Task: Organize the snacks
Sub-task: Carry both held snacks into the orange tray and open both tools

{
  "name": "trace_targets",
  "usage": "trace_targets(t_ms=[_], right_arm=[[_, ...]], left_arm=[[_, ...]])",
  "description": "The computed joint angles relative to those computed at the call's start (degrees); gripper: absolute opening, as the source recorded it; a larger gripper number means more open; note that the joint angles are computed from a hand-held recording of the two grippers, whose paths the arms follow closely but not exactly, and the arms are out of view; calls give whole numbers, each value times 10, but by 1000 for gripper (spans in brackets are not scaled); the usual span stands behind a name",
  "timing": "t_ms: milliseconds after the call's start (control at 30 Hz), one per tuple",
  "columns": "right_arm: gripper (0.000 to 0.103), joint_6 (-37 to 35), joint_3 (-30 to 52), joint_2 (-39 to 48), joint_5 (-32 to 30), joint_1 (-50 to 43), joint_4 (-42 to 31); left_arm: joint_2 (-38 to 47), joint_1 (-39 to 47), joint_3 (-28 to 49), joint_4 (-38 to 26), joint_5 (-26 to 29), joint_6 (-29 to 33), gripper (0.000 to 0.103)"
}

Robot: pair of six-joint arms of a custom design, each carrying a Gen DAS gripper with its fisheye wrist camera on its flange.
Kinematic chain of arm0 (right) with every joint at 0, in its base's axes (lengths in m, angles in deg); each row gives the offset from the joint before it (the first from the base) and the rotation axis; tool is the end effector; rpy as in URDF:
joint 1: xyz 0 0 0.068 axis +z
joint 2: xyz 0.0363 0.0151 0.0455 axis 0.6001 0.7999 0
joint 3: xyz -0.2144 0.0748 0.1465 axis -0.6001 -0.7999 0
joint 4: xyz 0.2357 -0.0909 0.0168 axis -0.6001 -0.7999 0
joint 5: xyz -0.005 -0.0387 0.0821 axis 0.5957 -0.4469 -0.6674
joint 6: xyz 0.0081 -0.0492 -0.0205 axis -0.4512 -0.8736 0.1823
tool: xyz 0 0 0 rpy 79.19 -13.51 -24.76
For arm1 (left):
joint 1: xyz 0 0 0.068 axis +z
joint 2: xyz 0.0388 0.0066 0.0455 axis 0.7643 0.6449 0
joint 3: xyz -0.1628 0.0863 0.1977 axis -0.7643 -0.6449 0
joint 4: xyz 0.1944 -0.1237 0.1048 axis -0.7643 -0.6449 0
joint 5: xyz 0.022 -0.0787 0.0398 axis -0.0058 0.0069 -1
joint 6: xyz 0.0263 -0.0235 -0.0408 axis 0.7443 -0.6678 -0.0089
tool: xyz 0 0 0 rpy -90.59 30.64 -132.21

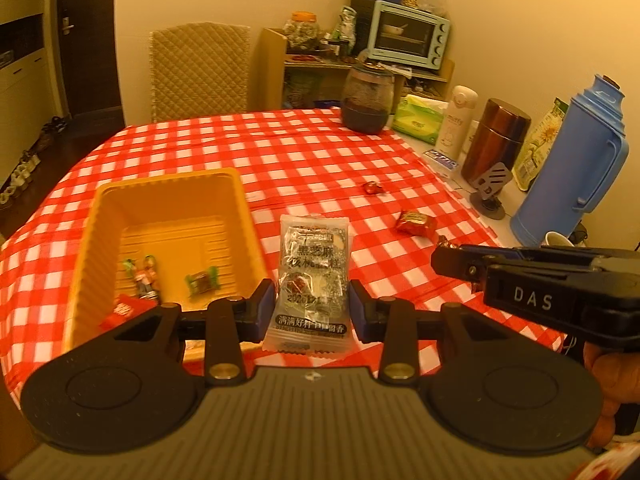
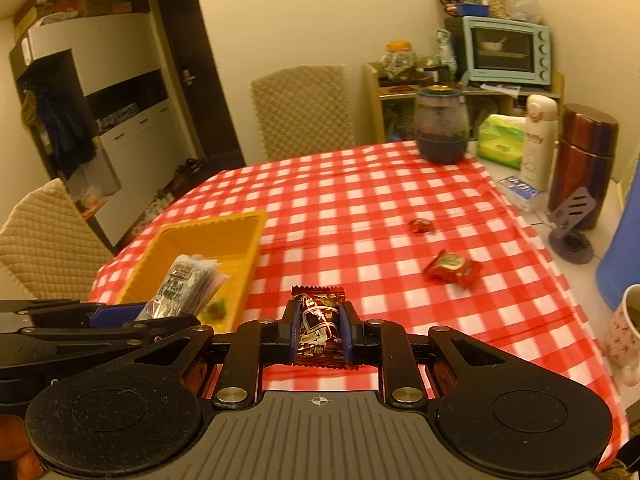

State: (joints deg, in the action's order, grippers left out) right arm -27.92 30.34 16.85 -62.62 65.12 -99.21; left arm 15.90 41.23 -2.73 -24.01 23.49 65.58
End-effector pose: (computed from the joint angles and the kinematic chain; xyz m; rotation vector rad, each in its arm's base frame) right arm 0.1571 0.0750 0.3232 0.1328 2.2183 0.2936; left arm 0.2266 -0.0440 0.3054 0.4323 2.2730 -0.3368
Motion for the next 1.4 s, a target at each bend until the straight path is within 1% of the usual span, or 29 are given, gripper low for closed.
trace_targets(t_ms=[200, 300, 700, 1033, 1400], right_arm=[[21, 37, 8, 31, 43, 85, 10], [21, 43, 10, 47, 50, 107, 21], [21, 43, 21, 110, 47, 138, 63], [21, 23, 41, 183, 17, 131, 113], [21, 0, 78, 261, -14, 103, 152]], left_arm=[[-27, 68, -10, -24, 26, 28, 35], [-32, 106, -12, -35, 40, 46, 35], [-17, 225, -7, -53, 86, 106, 36], [31, 256, 11, -35, 94, 114, 35], [106, 248, 36, 4, 84, 111, 35]])
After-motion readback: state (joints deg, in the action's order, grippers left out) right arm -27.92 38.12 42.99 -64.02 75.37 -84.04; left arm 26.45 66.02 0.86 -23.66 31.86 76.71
